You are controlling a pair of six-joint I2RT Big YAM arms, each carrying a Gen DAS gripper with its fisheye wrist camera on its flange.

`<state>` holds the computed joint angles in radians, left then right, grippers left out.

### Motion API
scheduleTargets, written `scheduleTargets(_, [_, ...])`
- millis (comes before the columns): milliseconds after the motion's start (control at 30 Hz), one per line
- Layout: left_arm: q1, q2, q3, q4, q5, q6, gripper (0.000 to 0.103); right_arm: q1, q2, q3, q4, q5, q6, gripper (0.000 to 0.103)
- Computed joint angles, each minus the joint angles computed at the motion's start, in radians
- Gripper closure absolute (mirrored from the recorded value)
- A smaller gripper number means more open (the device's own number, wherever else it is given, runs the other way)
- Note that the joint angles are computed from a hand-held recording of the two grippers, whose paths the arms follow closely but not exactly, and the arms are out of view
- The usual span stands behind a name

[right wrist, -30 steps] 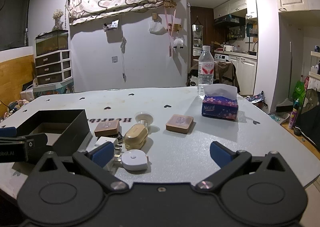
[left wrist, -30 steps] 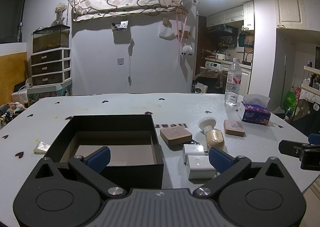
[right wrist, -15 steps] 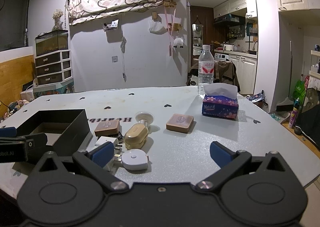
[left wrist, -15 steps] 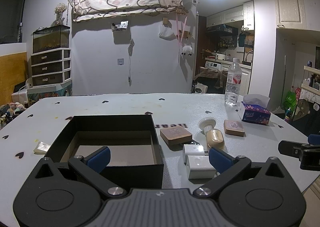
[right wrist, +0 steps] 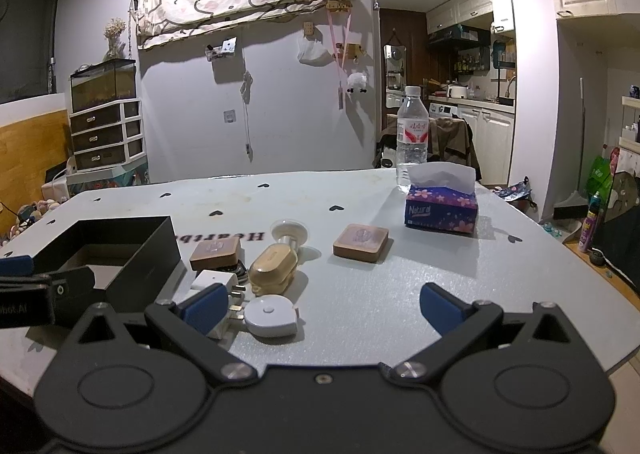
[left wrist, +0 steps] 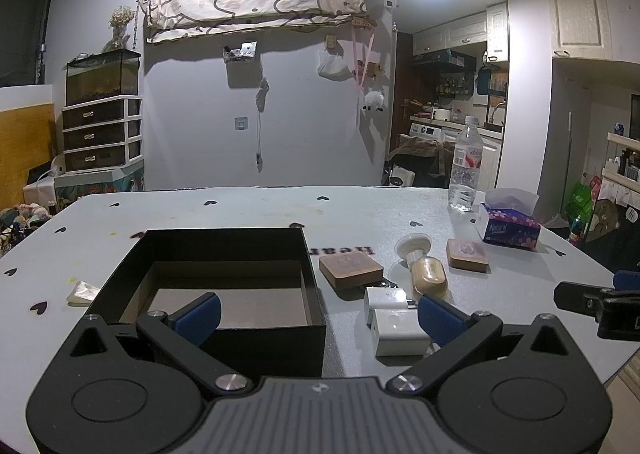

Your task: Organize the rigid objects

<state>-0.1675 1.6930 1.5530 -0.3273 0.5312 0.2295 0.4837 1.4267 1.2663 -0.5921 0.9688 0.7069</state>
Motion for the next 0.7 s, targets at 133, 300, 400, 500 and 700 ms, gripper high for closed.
scheduleTargets(133, [0.003, -0.004, -0.005, 0.003, 0.002, -0.001, 0.000, 0.001, 0.002, 0.001, -0.002, 0.001, 0.003, 0.000])
scheduleTargets(300, [0.006, -0.008, -0.009, 0.005, 0.006, -0.004, 0.000, -0.001, 0.006, 0.008, -0.002, -0.001, 0.001, 0.000])
scheduleTargets(400, [0.007, -0.010, -0.010, 0.005, 0.008, -0.002, 0.000, -0.001, 0.004, 0.008, -0.005, -0.001, 0.002, 0.000])
scheduleTargets(500, [0.007, -0.010, -0.010, 0.003, 0.008, -0.001, 0.000, 0.000, 0.004, 0.007, -0.005, -0.001, 0.003, 0.000])
scheduleTargets(700, [0.006, -0.012, -0.013, 0.005, 0.007, -0.001, 0.000, -0.001, 0.005, 0.006, -0.001, -0.002, 0.002, 0.000])
